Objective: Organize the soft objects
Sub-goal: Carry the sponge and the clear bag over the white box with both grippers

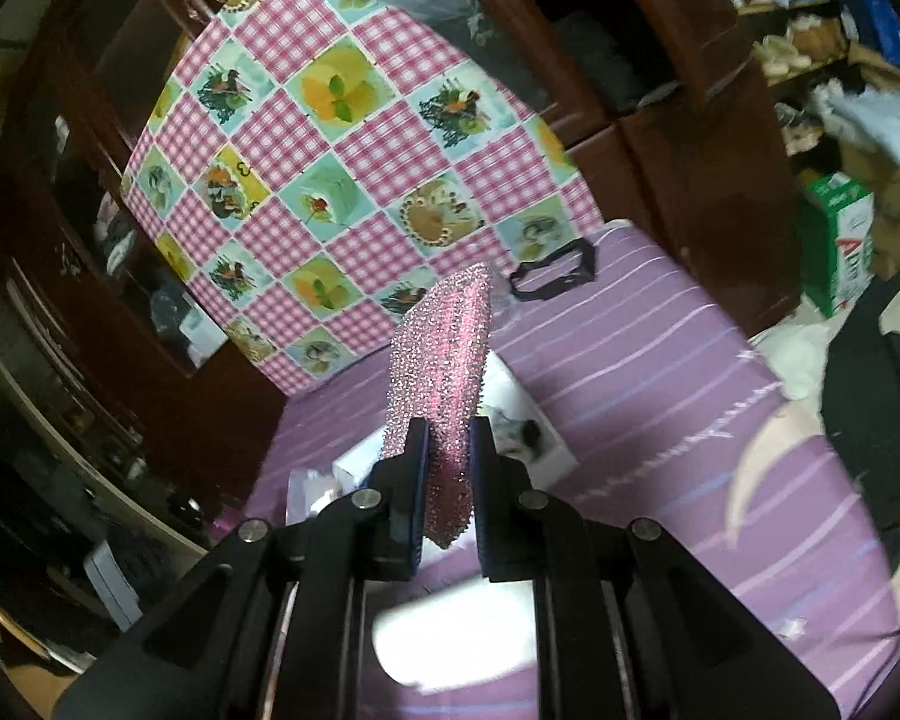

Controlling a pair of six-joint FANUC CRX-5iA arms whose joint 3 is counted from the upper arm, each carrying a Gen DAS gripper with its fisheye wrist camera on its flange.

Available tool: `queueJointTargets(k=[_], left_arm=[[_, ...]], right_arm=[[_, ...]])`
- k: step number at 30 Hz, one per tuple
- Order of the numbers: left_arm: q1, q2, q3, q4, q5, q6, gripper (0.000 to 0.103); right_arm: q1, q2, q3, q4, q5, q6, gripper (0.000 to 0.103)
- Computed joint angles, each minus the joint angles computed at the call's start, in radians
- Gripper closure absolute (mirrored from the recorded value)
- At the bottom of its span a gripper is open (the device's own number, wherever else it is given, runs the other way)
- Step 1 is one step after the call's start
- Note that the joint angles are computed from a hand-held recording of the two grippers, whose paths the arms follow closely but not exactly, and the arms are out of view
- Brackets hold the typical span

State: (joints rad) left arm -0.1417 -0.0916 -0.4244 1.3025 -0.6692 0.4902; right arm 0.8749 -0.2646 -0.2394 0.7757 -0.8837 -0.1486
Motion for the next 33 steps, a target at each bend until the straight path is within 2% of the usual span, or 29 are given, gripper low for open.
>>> queueJointTargets(k=[3, 5, 6, 11, 14, 15, 16, 20, 22, 26, 33], left_arm=[[0.003, 0.005, 0.017, -0.053, 0.076, 0.05, 0.099], [-0.001, 0.015, 0.046, -0.129, 0.118, 0.109, 0.099], [-0.005, 0.025, 0.077, -0.218, 0.147, 0.179, 0.099], [-0.01, 0.067, 0.2, -0.526, 0.187, 0.431, 0.099], [-0.02, 0.088, 0.272, -0.812, 0.198, 0.656, 0.099], [-0.023, 0.095, 0.285, -0.857, 0.19, 0.682, 0.099], [-0.026, 0.106, 0.306, -0.916, 0.174, 0.718, 0.099], [-0.017, 0.133, 0.339, -0.973, 0.137, 0.784, 0.099], [-0.018, 0.141, 0.362, -1.039, 0.12, 0.848, 0.099], [-0.016, 0.157, 0.394, -1.078, 0.076, 0.896, 0.099], [-0.011, 0.205, 0.473, -1.157, -0.044, 0.963, 0.099]], right_arm=[[-0.052, 0.052, 0.044, -0.043, 0.073, 0.028, 0.089], [-0.087, 0.086, 0.081, -0.102, 0.128, 0.076, 0.089], [-0.11, 0.105, 0.105, -0.153, 0.168, 0.116, 0.088], [-0.173, 0.159, 0.167, -0.352, 0.281, 0.298, 0.088], [-0.193, 0.165, 0.126, -0.363, 0.333, 0.263, 0.088], [-0.201, 0.17, 0.116, -0.382, 0.349, 0.271, 0.088], [-0.211, 0.192, 0.148, -0.447, 0.312, 0.328, 0.088], [-0.234, 0.219, 0.17, -0.541, 0.285, 0.393, 0.088], [-0.238, 0.228, 0.171, -0.537, 0.267, 0.405, 0.088], [-0.251, 0.235, 0.176, -0.57, 0.255, 0.422, 0.088], [-0.251, 0.267, 0.212, -0.598, 0.211, 0.474, 0.088]])
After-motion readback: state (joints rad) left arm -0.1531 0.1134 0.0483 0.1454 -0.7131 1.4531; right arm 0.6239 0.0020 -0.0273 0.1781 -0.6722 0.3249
